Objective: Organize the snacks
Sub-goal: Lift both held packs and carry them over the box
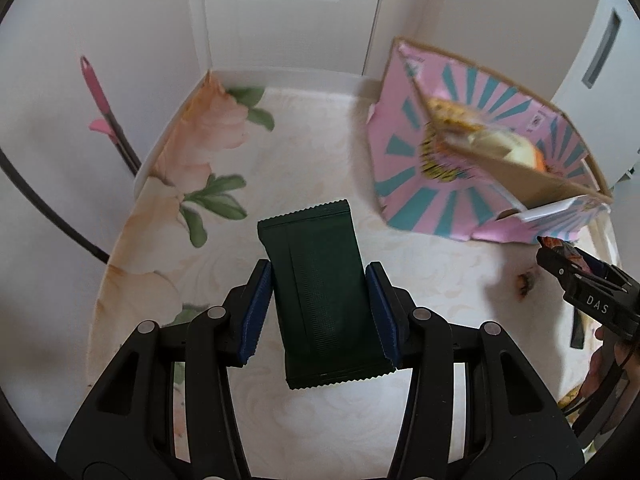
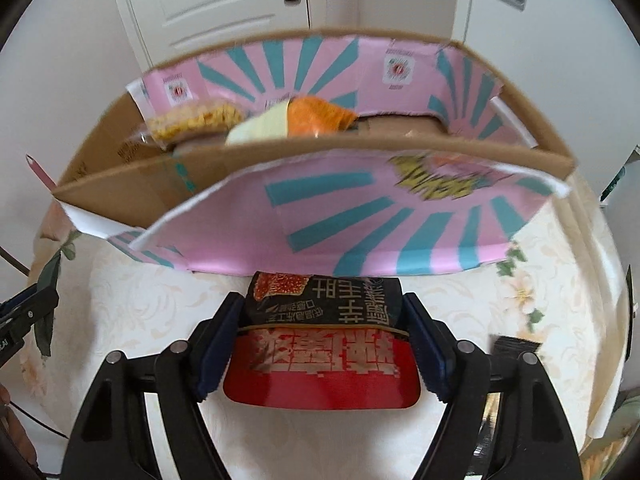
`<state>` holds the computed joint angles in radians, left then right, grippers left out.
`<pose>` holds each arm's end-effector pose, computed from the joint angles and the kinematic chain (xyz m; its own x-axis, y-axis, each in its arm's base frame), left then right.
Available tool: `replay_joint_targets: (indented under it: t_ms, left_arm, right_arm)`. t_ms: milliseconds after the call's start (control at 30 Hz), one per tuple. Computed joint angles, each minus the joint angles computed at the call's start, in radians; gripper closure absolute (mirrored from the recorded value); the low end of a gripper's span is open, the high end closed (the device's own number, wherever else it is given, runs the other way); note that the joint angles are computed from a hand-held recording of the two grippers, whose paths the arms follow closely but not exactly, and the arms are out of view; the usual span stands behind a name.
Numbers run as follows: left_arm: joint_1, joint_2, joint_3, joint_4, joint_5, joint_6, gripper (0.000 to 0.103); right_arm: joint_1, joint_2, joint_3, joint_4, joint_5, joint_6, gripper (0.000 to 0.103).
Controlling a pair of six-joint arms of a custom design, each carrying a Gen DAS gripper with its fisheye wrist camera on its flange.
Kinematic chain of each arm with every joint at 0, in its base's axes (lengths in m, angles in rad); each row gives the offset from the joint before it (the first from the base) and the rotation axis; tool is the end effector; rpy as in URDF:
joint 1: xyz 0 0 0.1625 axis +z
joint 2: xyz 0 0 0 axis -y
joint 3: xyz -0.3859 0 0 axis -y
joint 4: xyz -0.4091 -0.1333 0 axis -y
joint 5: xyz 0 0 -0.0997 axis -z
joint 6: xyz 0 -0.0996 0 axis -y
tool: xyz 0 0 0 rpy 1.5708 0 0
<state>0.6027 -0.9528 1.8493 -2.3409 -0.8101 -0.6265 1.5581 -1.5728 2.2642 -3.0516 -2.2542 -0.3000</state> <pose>-0.3541 -0.4888 0.0733 -0.7538 0.1936 -0.6279 0.4633 0.8343 -0.2989 0.0648 -0.4403 0.3039 -0.7379 0.2295 0.6346 -0.2189 0.8081 -0.5468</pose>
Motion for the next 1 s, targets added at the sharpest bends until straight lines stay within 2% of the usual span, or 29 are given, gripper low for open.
replay_joint_targets:
  t_ms: [167, 200, 400, 633, 767, 1000]
  left_arm:
    - [-0.050, -0.005, -0.008, -0.006, 0.016, -0.012, 0.059]
    - [-0.060, -0.004, -0.012, -0.005, 0.020, -0.013, 0.059]
    - [-0.134, 0.005, -0.032, -0.007, 0.062, -0.037, 0.059]
    - [-0.198, 0.057, -0.107, -0.031, 0.089, -0.030, 0.059]
    - [-0.196, 0.115, -0.183, -0.077, 0.073, 0.049, 0.059]
    - [-0.139, 0.265, -0.399, -0.090, -0.033, 0.214, 0.059]
  right_arm:
    - [0.009, -0.098, 0.031, 0.021, 0.022, -0.023, 0.029]
    - [0.046, -0.075, 0.013, 0.033, 0.003, 0.007, 0.029]
    - [0.059, -0.170, 0.023, 0.048, 0.020, -0.058, 0.029]
    - [0.062, -0.278, 0.014, 0.104, 0.100, -0.113, 0.029]
    - [0.069, -0.307, -0.019, 0.152, 0.120, -0.134, 0.029]
    - [0.063, -0.285, -0.098, 0.178, 0.132, -0.133, 0.029]
